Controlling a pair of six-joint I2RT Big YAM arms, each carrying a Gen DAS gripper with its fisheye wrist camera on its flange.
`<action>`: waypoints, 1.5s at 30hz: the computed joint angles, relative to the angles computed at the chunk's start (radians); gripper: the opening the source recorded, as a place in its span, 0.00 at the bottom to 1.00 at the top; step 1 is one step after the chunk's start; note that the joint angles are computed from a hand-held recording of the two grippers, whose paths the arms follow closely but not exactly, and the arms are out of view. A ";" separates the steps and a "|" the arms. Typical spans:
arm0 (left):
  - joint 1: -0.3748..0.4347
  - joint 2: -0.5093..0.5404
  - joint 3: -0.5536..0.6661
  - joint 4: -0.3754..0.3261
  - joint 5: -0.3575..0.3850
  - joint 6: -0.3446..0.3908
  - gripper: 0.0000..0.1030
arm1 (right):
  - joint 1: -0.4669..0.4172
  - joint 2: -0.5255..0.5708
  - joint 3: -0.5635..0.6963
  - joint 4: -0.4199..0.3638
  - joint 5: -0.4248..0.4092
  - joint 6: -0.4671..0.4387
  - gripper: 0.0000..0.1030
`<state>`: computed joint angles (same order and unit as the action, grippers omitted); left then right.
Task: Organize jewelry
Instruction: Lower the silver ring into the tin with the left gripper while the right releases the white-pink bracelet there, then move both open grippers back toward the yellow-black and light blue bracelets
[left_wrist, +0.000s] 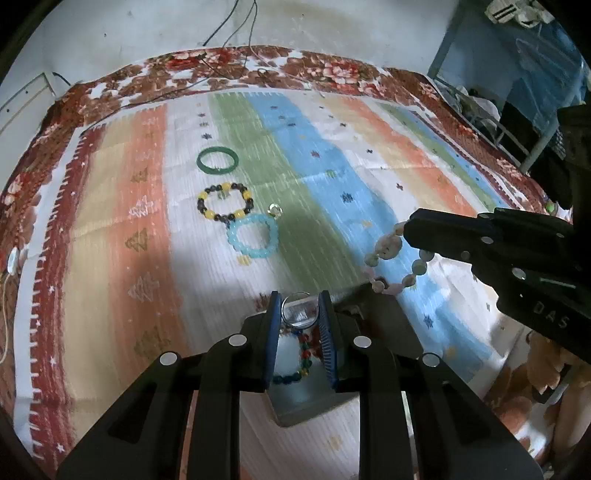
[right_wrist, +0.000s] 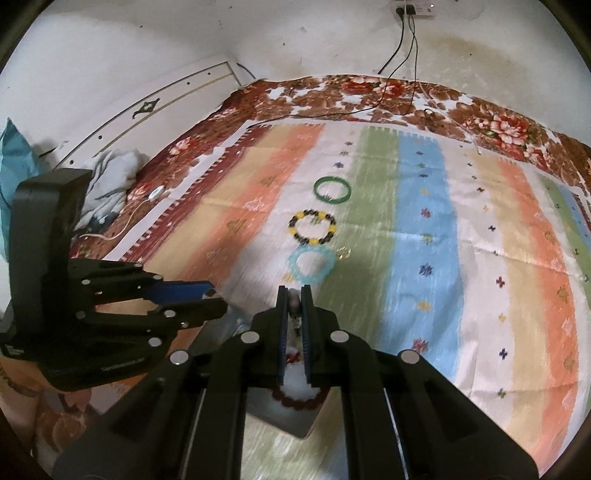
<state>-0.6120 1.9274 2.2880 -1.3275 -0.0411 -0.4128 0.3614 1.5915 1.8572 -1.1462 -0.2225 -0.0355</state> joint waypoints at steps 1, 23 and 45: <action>-0.004 -0.005 -0.009 0.004 -0.002 -0.006 0.19 | 0.001 -0.004 -0.007 0.000 -0.006 -0.001 0.08; -0.006 0.006 -0.011 -0.038 -0.009 0.001 0.53 | -0.014 -0.026 -0.037 0.028 0.009 0.002 0.37; 0.005 0.042 0.054 -0.062 -0.051 0.015 0.53 | -0.030 0.044 -0.005 -0.004 -0.010 0.022 0.37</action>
